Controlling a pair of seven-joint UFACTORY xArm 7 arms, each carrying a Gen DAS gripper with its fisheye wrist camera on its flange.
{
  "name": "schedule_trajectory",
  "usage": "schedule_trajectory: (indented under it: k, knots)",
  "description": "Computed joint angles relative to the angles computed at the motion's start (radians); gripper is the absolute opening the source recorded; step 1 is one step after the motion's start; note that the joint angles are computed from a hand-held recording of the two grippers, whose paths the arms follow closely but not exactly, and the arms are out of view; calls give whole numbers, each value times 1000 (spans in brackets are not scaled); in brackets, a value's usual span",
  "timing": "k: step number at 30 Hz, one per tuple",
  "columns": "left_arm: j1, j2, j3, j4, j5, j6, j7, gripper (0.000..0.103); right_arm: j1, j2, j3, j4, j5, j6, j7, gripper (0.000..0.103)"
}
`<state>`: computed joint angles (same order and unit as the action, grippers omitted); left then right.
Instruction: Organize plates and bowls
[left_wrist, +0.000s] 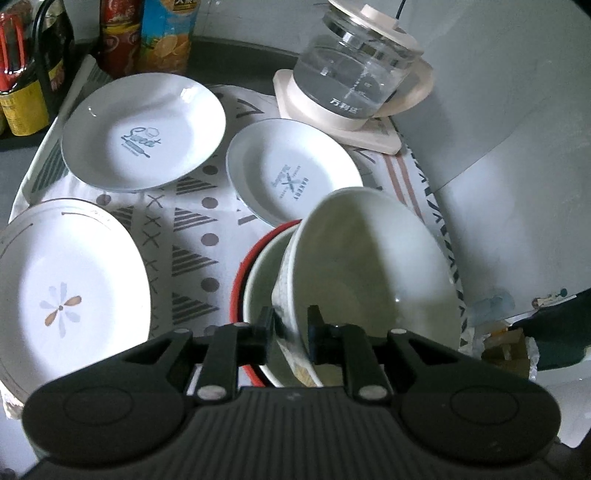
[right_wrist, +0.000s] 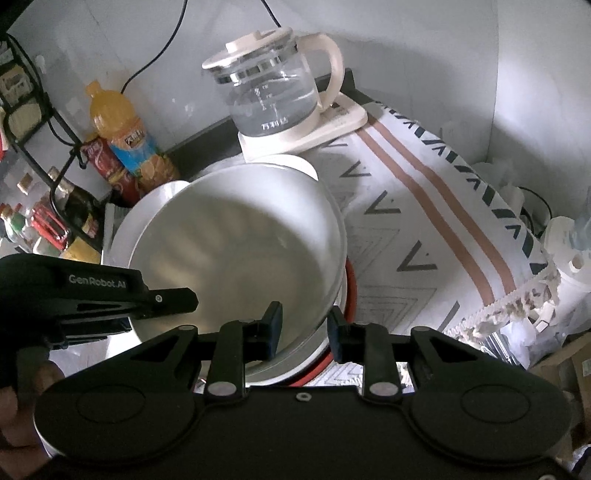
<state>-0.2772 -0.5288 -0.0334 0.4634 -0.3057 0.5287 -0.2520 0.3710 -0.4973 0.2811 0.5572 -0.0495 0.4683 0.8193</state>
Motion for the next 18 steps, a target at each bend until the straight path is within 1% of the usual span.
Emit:
schedule_trajectory:
  k: [6,10,12,14,18]
  knots:
    - [12,24,0,2,14,-1,3,18,9,20,-4,4,8,-10,-9,34]
    - [18,37,-10,17,33,8,0,18,3,33,1,11,-5,-6,-8,34]
    - [15,43,-4,27,29,20,7,20,1,30,-2,9,-5,-10,-6,34]
    - [18,35,-5,24,29,14,8,26,-10,22,5,9,-17,-12,5,34]
    - [41,1,-23,15,66,13,-16,35,-39,-2,23,12,-58,-12,27,34]
